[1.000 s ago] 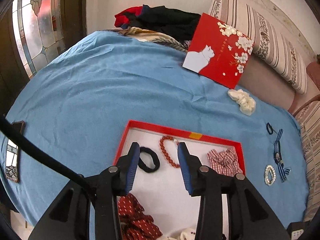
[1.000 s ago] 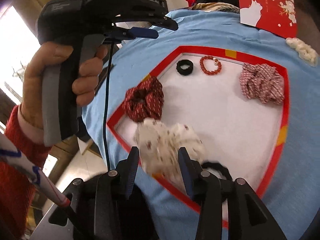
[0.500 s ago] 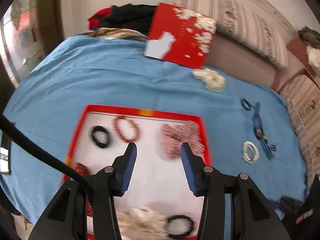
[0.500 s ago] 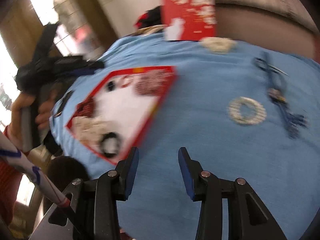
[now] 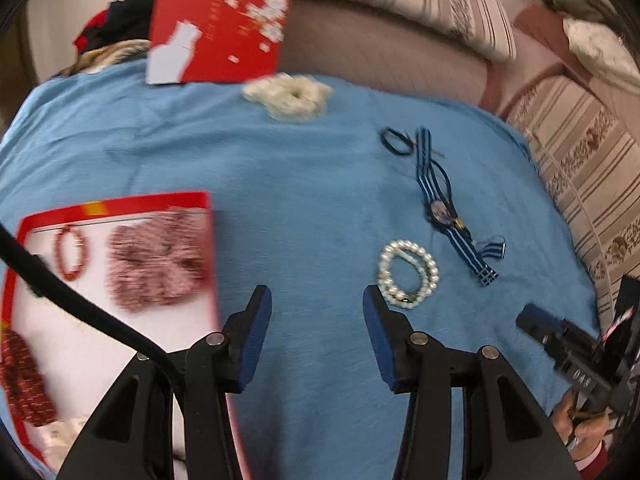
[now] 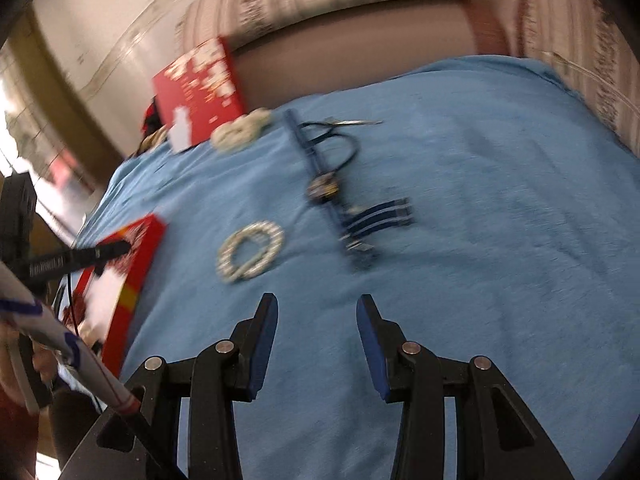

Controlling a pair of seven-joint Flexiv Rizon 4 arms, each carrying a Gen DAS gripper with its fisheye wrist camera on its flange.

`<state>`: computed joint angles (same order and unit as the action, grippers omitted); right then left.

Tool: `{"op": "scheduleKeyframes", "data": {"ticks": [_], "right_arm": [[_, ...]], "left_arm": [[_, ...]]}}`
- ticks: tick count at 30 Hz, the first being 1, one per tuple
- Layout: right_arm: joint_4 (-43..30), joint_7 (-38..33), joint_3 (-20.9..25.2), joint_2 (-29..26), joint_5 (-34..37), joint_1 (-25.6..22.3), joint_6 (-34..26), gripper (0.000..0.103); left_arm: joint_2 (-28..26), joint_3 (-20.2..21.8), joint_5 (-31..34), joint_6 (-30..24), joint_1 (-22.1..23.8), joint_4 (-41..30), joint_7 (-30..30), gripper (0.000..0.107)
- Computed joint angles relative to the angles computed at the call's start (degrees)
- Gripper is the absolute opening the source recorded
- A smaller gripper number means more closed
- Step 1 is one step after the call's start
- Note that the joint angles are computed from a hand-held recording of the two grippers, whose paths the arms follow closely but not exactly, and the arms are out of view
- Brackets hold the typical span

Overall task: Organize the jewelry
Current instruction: 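Move both tools back toward the blue striped watch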

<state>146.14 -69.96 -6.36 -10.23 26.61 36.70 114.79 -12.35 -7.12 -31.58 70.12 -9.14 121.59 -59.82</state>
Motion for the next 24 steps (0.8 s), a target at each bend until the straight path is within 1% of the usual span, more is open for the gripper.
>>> {"op": "scheduleKeyframes", "data": {"ticks": [3,5,6,8,10,11,12,15,17,18,20,22,24], "right_arm": [[-0.06,4.20,5.57,-2.99,-4.16,-8.95,3.64,0.045],[0.10,7.80,9.29,-4.94,-8.29,-15.23,6.31,0.045],[0.16,9.08,10.02,-5.40,-9.69,-17.12,7.11,0.045],[0.12,9.73,9.57,-5.76,-10.37,-18.02,7.96,0.045],[-0.15,8.93,7.87,-5.57,-9.00,-16.89,7.82,0.045],[-0.22,9.07,7.83,-5.68,-9.08,-17.27,8.03,0.045],[-0.31,10.14,8.71,-6.05,-10.71,-19.26,8.58,0.045],[-0.86,15.13,12.18,-8.01,-18.52,-26.88,10.06,0.045],[-1.32,19.73,15.08,-9.88,-26.94,-33.53,11.96,0.045],[-1.84,21.03,15.52,-10.53,-30.24,-35.29,12.56,0.045],[-2.93,20.58,14.41,-10.80,-33.48,-35.15,12.08,0.045],[-4.38,18.25,12.49,-10.80,-33.28,-32.55,10.31,0.045],[-5.92,16.39,11.75,-11.25,-34.07,-31.51,8.80,0.045]], "left_arm": [[-3.12,0.01,3.66,-0.47,-1.43,-2.26,-2.93,0.046],[-5.45,-0.17,5.85,-1.24,-2.12,-4.52,-4.59,0.046],[-6.66,-0.12,7.21,-1.50,-2.58,-5.87,-5.55,0.046],[-9.05,0.02,9.96,-2.26,-3.43,-8.80,-7.12,0.046],[-11.39,0.40,13.09,-3.26,-4.54,-11.92,-8.48,0.046],[-12.30,0.74,14.64,-3.69,-5.06,-13.22,-9.13,0.046],[-13.29,1.16,16.25,-4.20,-5.64,-14.64,-9.82,0.046],[-15.72,1.18,18.54,-5.64,-6.06,-18.04,-10.77,0.046],[-17.02,1.13,19.10,-5.93,-6.13,-19.82,-11.64,0.046],[-17.52,0.89,19.00,-6.07,-5.98,-20.51,-11.91,0.046],[-18.26,0.44,18.71,-6.36,-5.75,-21.47,-12.35,0.046],[-18.88,-0.05,18.42,-6.73,-5.49,-22.31,-12.29,0.046],[-19.80,-0.32,18.51,-7.37,-5.67,-23.73,-12.19,0.046]]}}
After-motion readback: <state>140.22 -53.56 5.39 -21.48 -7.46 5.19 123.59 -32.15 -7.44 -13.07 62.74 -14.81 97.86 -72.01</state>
